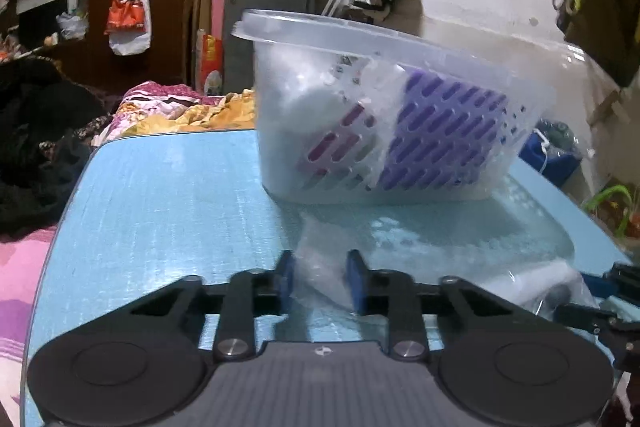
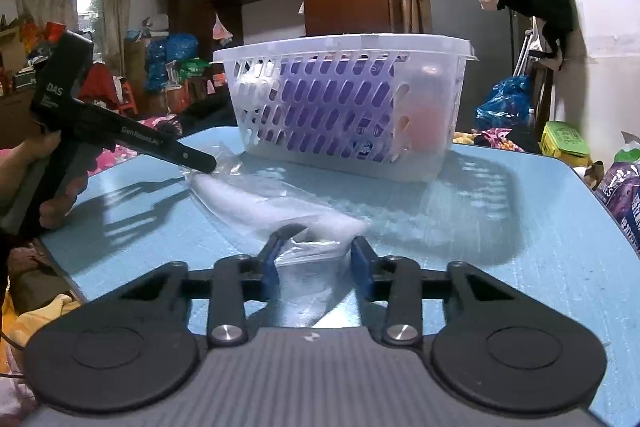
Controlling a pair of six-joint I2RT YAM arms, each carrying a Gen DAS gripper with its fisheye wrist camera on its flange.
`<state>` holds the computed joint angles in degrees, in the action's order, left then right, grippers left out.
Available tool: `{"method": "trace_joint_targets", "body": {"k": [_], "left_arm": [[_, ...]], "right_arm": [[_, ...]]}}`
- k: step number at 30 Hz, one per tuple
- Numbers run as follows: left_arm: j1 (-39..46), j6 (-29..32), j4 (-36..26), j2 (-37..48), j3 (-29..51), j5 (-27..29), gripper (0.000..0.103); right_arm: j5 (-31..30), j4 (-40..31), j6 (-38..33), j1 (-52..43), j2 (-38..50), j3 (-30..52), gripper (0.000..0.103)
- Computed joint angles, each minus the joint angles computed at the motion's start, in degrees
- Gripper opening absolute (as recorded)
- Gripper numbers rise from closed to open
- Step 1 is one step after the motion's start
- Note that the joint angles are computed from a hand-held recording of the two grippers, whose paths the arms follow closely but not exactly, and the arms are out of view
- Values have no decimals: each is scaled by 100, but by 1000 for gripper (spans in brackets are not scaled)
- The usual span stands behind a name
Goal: Organize objects
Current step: 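Grasp the clear plastic bag with both grippers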
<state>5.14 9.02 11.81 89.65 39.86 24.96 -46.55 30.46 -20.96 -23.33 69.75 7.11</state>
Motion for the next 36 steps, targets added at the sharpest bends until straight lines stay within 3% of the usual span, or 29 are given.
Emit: {"method": "trace_joint_targets", "body": {"k": [4, 10, 18, 25, 31, 36], "left_arm": [[61, -91, 193, -102, -129, 110, 9], [-119, -45, 506, -388, -463, -98, 8], [-90, -251, 946, -623, -782, 100, 8], [-14, -405, 608, -1604, -865, 289, 8], [-214, -583, -28, -2353, -276, 143, 8], [-662, -779, -351, -1891, 900, -494, 8]], "right_arm": [[-143, -147, -102, -79, -29, 32, 33], [-246, -140, -84, -196, -207, -2, 30], [-514, -489, -183, -401, -502, 144, 30], [-1096, -1721, -325, -764, -1157, 860, 29], [-1161, -1922, 170, -673, -1309, 1821, 29], [-526, -1224, 710, -7, -483, 2705, 29]]}}
